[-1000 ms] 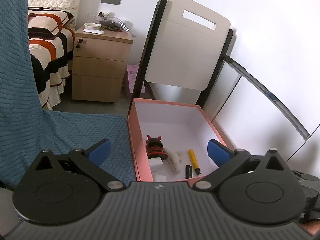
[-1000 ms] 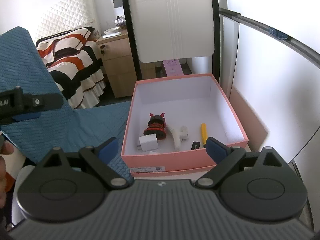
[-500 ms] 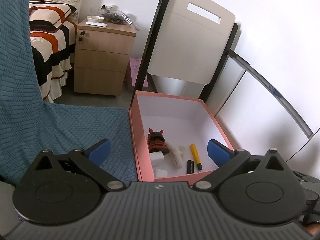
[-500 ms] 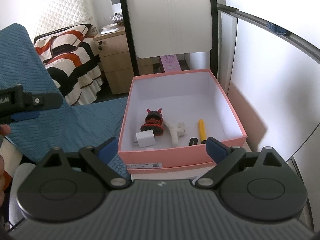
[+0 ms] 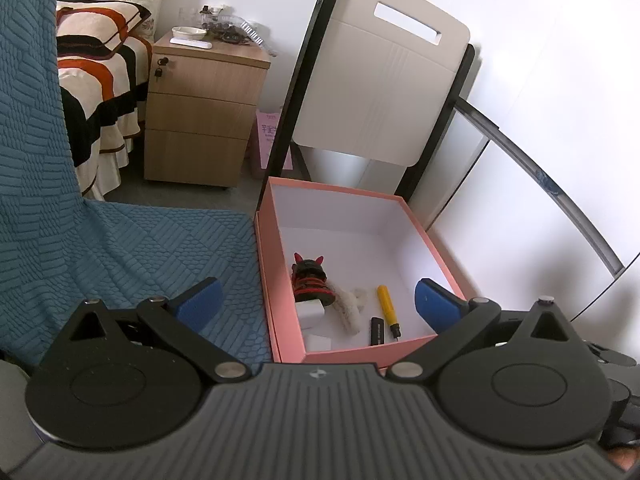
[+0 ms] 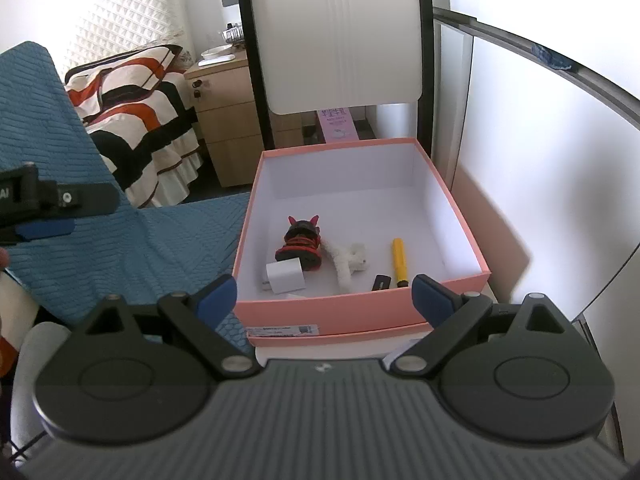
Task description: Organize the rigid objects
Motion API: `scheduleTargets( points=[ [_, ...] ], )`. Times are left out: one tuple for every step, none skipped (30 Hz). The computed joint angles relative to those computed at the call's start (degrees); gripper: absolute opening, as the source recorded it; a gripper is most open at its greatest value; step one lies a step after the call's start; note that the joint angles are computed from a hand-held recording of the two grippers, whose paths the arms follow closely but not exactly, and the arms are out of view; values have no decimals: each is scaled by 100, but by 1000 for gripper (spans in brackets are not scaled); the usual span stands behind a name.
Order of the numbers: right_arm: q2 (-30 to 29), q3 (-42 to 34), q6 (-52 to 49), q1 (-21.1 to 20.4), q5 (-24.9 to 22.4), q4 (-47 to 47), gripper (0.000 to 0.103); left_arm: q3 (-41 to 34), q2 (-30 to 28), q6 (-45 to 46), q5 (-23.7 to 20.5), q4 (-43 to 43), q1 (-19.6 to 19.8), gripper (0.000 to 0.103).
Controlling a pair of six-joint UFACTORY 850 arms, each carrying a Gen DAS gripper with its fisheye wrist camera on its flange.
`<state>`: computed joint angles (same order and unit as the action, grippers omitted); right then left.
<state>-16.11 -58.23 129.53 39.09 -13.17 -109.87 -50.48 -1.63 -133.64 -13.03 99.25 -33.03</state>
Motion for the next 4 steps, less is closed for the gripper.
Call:
scheduleTargets(
  points=[
    [-3,-2,-31,3,-6,20,96,5,3,-19,-9,16,-5,103],
    [-5,-4,-57,2,0,41,96,13,10,-20,-18,21,-7,103],
    [-12,-11,-54,3,10,42,96,29,21,-95,-21,114,-12,103],
    [-12,-9,10,-4,27,-22,96,35,26,-108,-22,138,-14,103]
  ],
)
